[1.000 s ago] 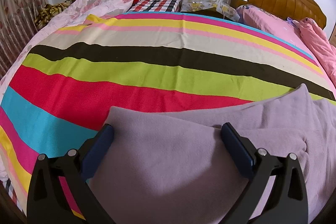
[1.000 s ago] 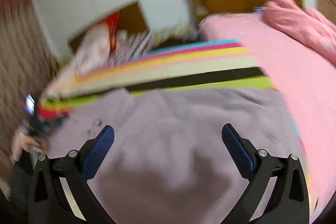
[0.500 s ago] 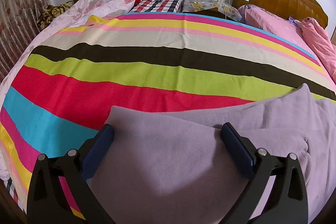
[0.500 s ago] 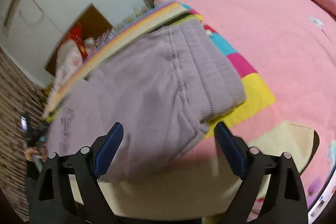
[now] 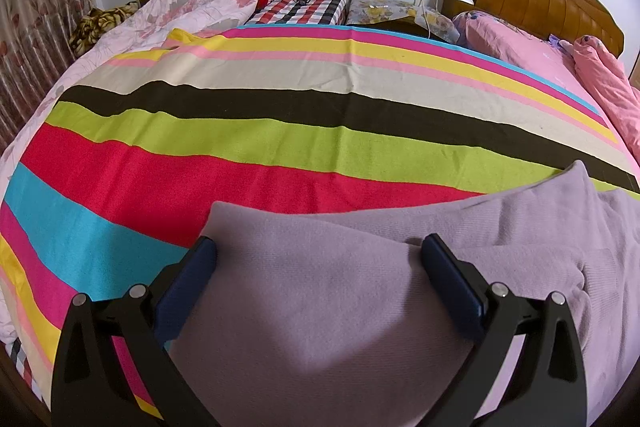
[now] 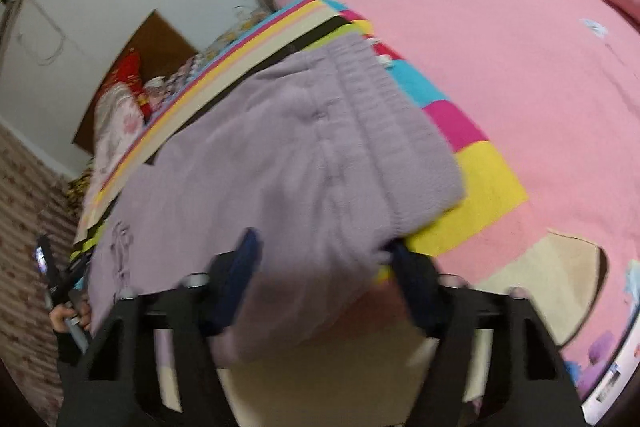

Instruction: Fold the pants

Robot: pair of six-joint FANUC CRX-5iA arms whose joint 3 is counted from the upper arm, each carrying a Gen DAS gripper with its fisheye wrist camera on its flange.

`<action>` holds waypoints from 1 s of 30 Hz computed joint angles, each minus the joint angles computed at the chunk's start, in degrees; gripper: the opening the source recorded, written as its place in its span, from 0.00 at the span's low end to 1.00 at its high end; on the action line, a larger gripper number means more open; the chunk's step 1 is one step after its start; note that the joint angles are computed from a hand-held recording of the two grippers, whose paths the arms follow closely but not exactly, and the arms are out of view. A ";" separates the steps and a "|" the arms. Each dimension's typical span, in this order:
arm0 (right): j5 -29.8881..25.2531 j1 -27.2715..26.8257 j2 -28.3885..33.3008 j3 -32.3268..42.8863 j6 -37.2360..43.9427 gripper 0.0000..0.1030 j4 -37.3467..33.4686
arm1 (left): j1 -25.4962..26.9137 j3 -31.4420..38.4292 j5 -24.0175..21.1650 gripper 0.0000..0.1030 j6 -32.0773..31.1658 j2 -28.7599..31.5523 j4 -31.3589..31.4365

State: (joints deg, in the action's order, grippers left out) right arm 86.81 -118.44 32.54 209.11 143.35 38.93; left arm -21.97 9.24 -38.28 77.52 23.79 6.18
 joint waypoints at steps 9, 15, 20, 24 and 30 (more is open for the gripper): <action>14.61 33.08 -7.22 4.92 -47.50 0.32 23.90 | 0.04 -0.09 0.04 0.99 -0.16 0.00 0.13; 21.28 31.98 -10.03 -0.62 -40.36 0.27 30.35 | 0.02 0.02 -0.03 0.99 -0.09 0.01 0.00; 14.15 19.18 -11.05 -12.98 -6.59 0.26 33.66 | 0.53 -1.53 1.45 0.99 -1.79 -0.60 2.42; 1.01 6.87 -20.98 -27.42 23.41 0.26 30.41 | 3.74 -16.53 11.65 0.98 -20.78 -7.87 29.76; -5.95 -3.72 -48.89 -54.35 68.40 0.26 15.14 | 7.95 -31.24 14.54 0.98 -45.57 -17.58 63.61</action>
State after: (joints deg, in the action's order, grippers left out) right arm 80.86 -122.16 -16.35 154.76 211.75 54.07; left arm -14.02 -22.00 -23.75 31.95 6.21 69.79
